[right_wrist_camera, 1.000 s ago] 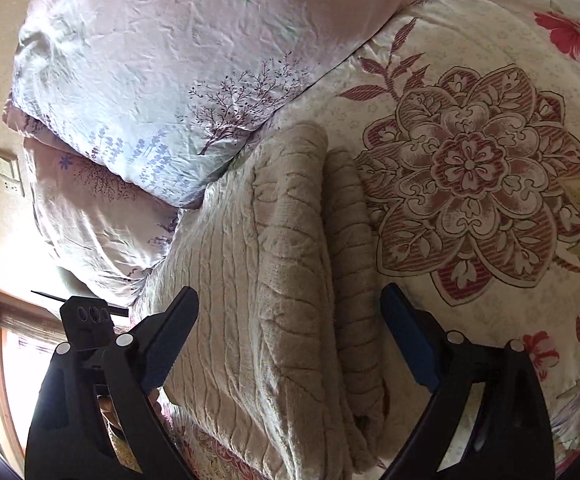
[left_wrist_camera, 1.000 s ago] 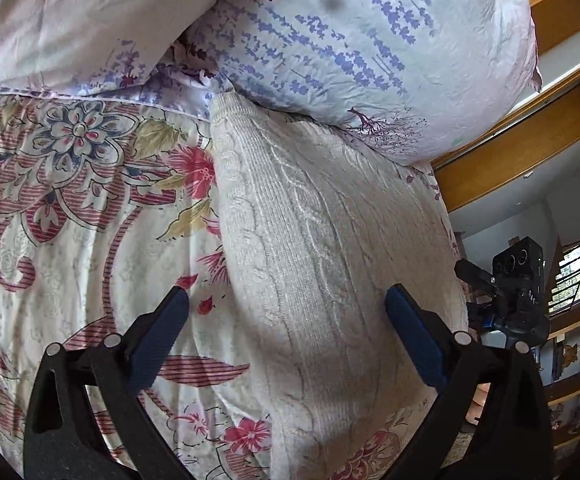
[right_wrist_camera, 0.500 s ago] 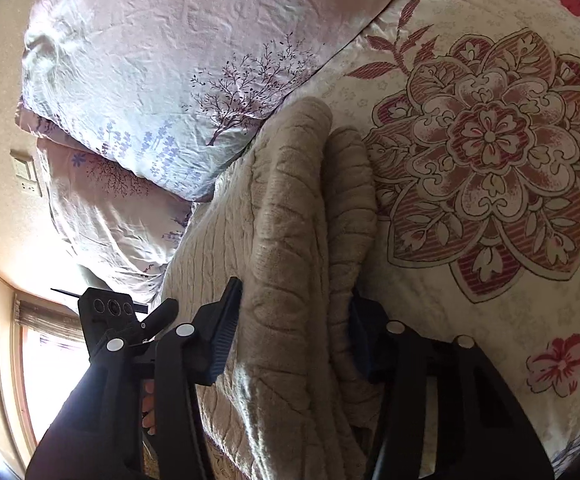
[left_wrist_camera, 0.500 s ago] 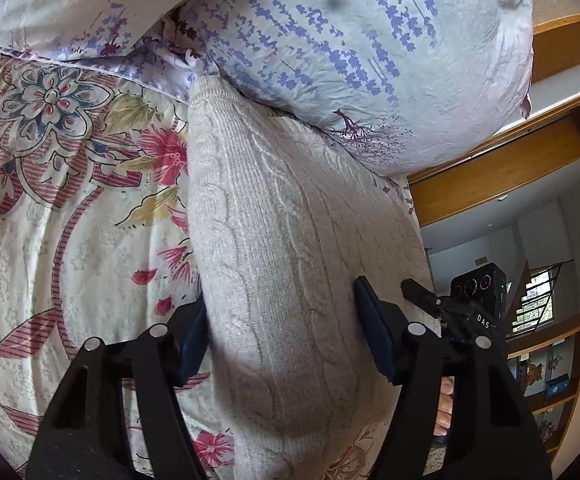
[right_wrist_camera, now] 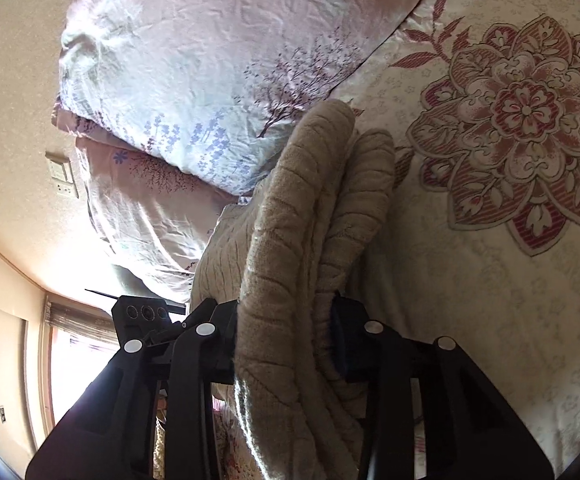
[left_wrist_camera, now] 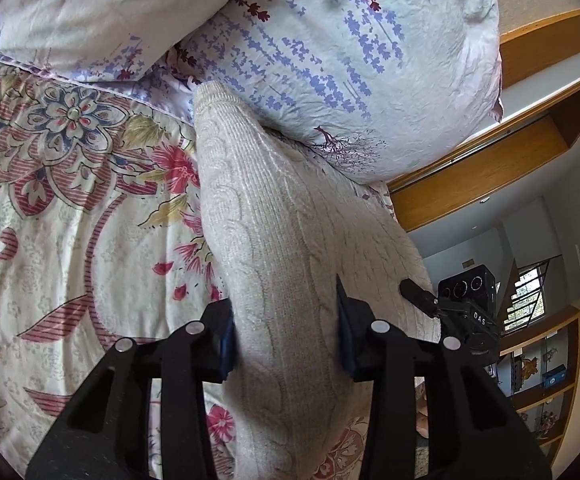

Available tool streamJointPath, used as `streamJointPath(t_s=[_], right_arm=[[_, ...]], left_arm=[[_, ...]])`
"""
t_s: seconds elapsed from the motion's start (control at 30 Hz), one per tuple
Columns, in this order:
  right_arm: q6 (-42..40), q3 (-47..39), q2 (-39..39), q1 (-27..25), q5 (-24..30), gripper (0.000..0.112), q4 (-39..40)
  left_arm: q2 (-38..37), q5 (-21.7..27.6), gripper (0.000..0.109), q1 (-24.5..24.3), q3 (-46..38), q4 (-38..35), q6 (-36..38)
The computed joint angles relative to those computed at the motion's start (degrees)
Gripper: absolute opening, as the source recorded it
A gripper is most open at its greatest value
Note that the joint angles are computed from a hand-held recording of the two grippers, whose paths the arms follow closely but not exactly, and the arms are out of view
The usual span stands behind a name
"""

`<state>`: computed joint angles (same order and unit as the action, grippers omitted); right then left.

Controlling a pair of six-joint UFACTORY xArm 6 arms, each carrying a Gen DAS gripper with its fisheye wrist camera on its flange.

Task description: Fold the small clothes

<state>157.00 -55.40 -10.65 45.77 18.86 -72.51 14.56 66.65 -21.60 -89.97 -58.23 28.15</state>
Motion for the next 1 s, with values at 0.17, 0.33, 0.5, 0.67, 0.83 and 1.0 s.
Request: streamJointPath(t_s=[0.17, 0.33, 0.5, 0.67, 0.83, 1.0], right_arm=[[-6.01, -8.15, 8.31, -0.42, -4.18, 0.034, 2.62], [-20.05, -18.36, 18.16, -0.40, -6.61, 0.033, 12.62], [-39.31, -27.38, 25.96, 1.15, -1.52, 0.033, 28.79], [-40.54, -26.66, 26.91, 0.99, -0.44, 0.039, 34.21], [-40.93, -24.31, 23.04, 2.19, 5.05, 0.049, 34.81], [-31.20, -23.45, 17.93, 2.97, 14.59, 0.049, 22.58]], left_arm=[[-3.84, 0.54, 0.039, 4.55, 3.17, 0.84, 2.14], [-6.86, -0.59, 0.039, 8.86, 5.15, 2.02, 3.09], [-6.40, -2.08, 0.040, 11.88, 6.12, 3.05, 4.11], [-4.28, -0.99, 0.050, 13.12, 6.78, 1.59, 2.98], [-9.44, -10.16, 0.068, 11.96, 10.75, 5.78, 3.27], [-17.86, -20.70, 0.082, 9.73, 16.48, 6.45, 8.85]])
